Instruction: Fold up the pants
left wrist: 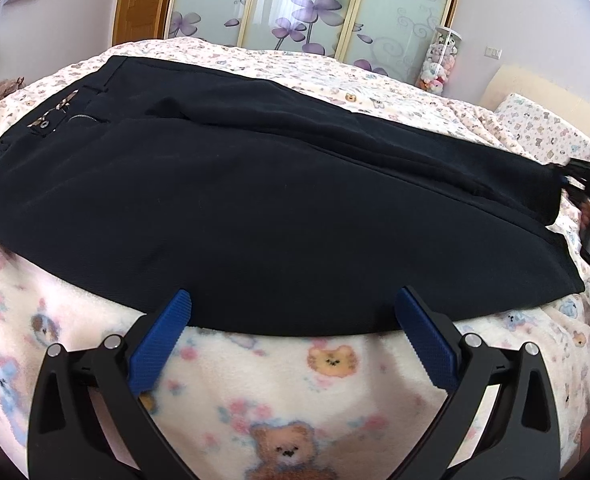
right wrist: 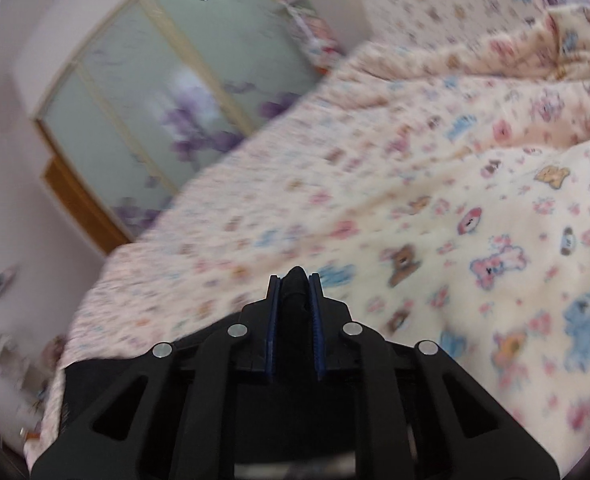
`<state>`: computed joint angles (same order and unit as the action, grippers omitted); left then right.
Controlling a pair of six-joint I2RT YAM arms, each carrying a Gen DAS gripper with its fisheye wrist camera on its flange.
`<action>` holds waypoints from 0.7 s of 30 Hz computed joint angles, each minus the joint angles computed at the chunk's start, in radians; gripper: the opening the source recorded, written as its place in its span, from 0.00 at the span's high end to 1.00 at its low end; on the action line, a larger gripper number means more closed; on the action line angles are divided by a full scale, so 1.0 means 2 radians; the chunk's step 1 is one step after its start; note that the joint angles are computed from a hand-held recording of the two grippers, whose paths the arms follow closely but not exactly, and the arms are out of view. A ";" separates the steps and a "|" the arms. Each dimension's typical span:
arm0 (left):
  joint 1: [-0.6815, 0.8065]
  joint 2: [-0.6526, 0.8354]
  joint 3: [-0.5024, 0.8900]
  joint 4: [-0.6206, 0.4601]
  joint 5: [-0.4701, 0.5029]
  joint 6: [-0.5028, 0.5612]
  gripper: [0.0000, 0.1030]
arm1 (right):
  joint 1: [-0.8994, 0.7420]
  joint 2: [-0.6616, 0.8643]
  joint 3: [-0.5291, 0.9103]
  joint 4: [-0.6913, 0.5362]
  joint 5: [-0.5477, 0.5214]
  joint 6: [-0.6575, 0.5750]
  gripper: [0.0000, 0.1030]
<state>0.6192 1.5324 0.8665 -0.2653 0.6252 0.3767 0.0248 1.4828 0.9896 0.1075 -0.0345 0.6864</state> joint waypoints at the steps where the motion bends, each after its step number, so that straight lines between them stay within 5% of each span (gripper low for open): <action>1: 0.001 0.000 0.000 -0.001 0.001 0.001 0.02 | 0.007 -0.041 -0.041 0.014 -0.009 0.002 0.86; 9: 0.010 -0.036 -0.027 -0.003 -0.008 0.015 0.02 | 0.083 -0.210 -0.241 0.046 0.007 0.070 0.91; 14: 0.054 -0.085 -0.028 -0.045 0.025 0.030 0.02 | 0.153 -0.193 -0.227 -0.059 0.072 0.104 0.90; 15: 0.077 -0.097 -0.019 -0.058 0.051 0.038 0.02 | 0.164 -0.195 -0.215 -0.084 0.086 0.110 0.82; 16: 0.090 -0.103 -0.010 -0.064 0.065 0.042 0.02 | 0.177 -0.200 -0.198 -0.124 0.109 0.123 0.63; 19: 0.124 -0.113 0.017 -0.042 0.096 0.026 0.02 | 0.207 -0.245 -0.195 -0.152 0.152 0.151 0.38; 21: 0.139 -0.103 0.035 -0.012 0.117 0.002 0.02 | 0.214 -0.288 -0.217 -0.120 0.151 0.187 0.37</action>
<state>0.8963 1.3260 0.9368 -0.2896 0.8594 0.3813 0.4519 0.9073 0.5558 -0.1320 0.2676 1.0612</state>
